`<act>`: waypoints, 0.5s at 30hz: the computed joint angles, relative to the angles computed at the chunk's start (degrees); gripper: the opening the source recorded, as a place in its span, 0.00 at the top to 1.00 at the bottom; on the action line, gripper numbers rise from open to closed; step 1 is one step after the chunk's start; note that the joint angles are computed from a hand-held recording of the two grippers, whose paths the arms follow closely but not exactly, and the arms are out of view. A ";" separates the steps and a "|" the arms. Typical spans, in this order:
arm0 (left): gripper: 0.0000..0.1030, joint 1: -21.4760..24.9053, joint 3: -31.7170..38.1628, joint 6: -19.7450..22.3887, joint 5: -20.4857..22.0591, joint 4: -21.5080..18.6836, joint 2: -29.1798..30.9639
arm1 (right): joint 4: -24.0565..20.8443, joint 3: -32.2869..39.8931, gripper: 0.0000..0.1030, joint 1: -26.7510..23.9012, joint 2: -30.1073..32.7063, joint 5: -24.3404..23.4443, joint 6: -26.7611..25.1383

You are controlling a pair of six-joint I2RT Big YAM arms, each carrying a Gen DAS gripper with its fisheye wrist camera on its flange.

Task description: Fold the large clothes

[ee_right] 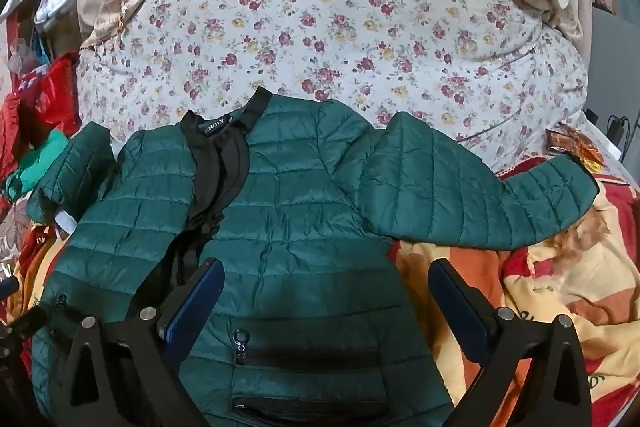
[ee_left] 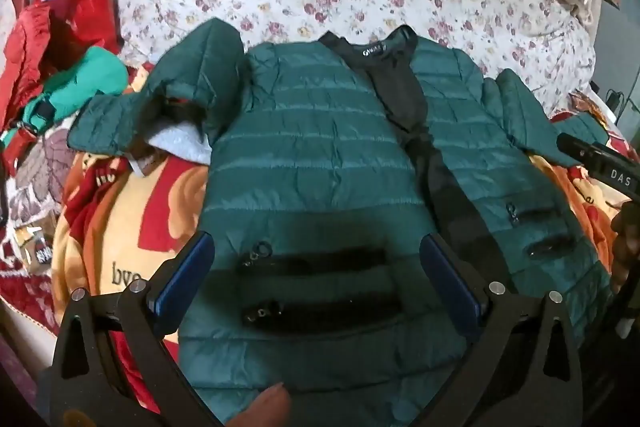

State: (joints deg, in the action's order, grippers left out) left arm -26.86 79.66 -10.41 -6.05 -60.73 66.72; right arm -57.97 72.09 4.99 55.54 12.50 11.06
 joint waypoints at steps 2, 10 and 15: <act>0.00 0.35 -0.28 -0.20 0.14 0.13 -0.06 | 0.06 0.10 0.02 -0.77 0.05 -0.80 -0.45; 0.00 0.92 -0.76 -1.09 -0.95 0.20 -0.31 | -1.32 0.82 0.02 -0.14 0.63 -0.23 0.07; 0.00 0.91 -0.18 -1.02 -1.27 -0.87 0.29 | 3.15 -1.25 0.02 0.21 -0.62 -0.38 0.76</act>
